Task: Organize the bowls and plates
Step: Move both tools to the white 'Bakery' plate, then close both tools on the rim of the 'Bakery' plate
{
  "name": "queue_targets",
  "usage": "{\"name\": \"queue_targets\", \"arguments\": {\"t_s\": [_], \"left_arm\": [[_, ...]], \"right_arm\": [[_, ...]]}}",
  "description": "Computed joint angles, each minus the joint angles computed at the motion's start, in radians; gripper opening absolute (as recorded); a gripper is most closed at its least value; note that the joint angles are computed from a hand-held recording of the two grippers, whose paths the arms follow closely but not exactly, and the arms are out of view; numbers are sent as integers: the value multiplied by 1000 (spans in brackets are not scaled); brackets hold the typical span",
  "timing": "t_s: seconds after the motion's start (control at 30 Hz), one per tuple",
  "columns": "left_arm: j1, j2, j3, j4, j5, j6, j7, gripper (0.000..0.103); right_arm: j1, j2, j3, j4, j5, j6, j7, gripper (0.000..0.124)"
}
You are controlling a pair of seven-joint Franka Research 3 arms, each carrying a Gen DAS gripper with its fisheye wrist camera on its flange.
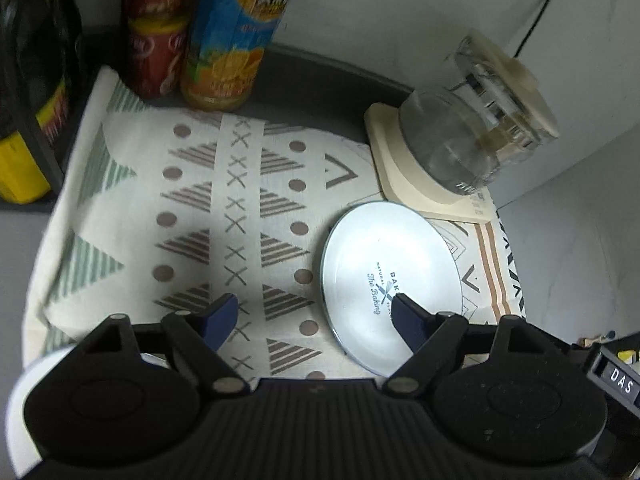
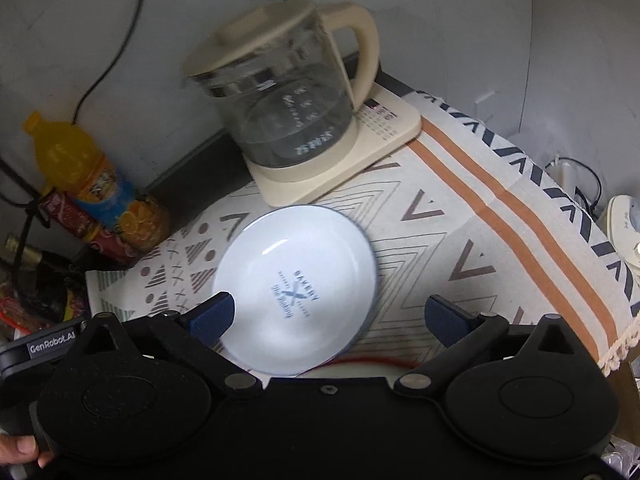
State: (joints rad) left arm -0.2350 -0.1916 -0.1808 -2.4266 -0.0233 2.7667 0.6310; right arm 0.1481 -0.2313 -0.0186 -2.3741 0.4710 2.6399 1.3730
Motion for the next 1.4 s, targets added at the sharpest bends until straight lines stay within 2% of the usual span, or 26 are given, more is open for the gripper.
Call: {"name": "queue_targets", "arguments": {"t_s": [0.2,0.3,0.4,0.47,0.63,0.77,0.9,1.0,1.07,1.13,1.2,1.27,1.4], "left_arm": [[-6,79,-9,34,-32,16,-29,74],[-7,113,-12,44,-66,32,-38,64],[1,144,-22,60,-49,27,-82,54],[1,162,-24,64,-76,41,-83,44],[7,210,-34,85,-85,54,-129,32],[12,233,-37,96,-54,59,-200,23],[14,239,-37,100,-10,65,-266,19],[17,247,-43,100,-31,81,-272,14],[16,254,-45,100,-29,94,-287,13],[12,260,-42,108,5,87,-319,12],[12,261,-46,107,5,93,-324,11],[9,262,-43,109,29,91,-352,10],[4,251,-36,107,101,88,-402,10]], "right_arm": [[-26,113,-30,106,28,-102,-37,90],[-45,167,-31,157,33,-151,-42,82],[-61,223,-30,213,59,-208,-71,74],[-71,263,-27,253,62,-245,-84,69],[-96,374,-18,374,55,-359,-116,66],[-112,457,-11,461,35,-437,-122,59],[-127,497,1,506,50,-472,-166,56],[-129,514,8,533,47,-491,-202,53],[-131,526,11,550,49,-508,-225,35],[-142,551,14,581,65,-557,-243,26],[-146,551,17,580,79,-557,-271,24],[-149,558,16,589,86,-571,-281,14],[-157,553,15,585,103,-576,-311,11]]}}
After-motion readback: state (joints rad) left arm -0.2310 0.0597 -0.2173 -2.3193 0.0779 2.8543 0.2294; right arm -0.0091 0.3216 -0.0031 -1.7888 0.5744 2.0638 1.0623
